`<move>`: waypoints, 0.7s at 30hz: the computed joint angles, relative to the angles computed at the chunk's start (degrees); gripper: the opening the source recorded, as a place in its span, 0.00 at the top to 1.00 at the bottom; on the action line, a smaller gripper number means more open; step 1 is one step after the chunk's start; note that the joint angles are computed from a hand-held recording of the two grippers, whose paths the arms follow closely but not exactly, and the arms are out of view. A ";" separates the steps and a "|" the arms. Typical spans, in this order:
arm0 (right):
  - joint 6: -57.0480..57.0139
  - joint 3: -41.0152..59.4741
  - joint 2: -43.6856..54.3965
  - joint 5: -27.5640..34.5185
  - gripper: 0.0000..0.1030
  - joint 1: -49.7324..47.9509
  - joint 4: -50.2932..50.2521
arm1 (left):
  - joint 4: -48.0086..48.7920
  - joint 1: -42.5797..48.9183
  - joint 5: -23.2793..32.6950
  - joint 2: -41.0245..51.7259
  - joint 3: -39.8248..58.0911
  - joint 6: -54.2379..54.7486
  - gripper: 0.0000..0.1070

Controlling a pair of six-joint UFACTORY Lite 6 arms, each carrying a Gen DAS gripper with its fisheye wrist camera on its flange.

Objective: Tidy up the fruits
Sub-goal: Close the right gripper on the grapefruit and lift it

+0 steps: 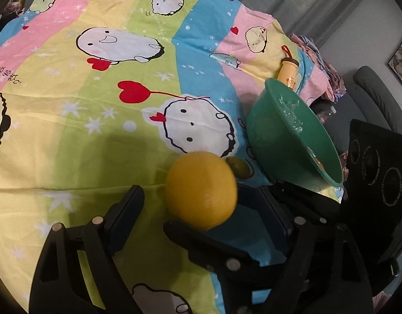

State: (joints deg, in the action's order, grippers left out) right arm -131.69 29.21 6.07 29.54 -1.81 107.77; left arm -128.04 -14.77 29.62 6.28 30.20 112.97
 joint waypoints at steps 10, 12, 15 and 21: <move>-3.12 -1.74 -2.14 -1.22 0.46 1.26 4.21 | 1.98 0.01 1.79 -1.30 -0.94 -2.79 0.37; -2.46 -2.70 -3.67 -0.95 0.46 0.92 3.68 | 2.39 -0.65 0.86 -3.26 -1.67 -3.64 0.37; -0.66 -4.96 -7.77 -0.34 0.46 0.00 2.02 | 2.27 -1.93 -0.71 -6.74 -2.68 -4.16 0.38; 6.64 -10.28 -20.41 0.14 0.46 -2.49 -5.03 | 2.13 -5.39 -4.04 -16.01 -5.63 -5.69 0.38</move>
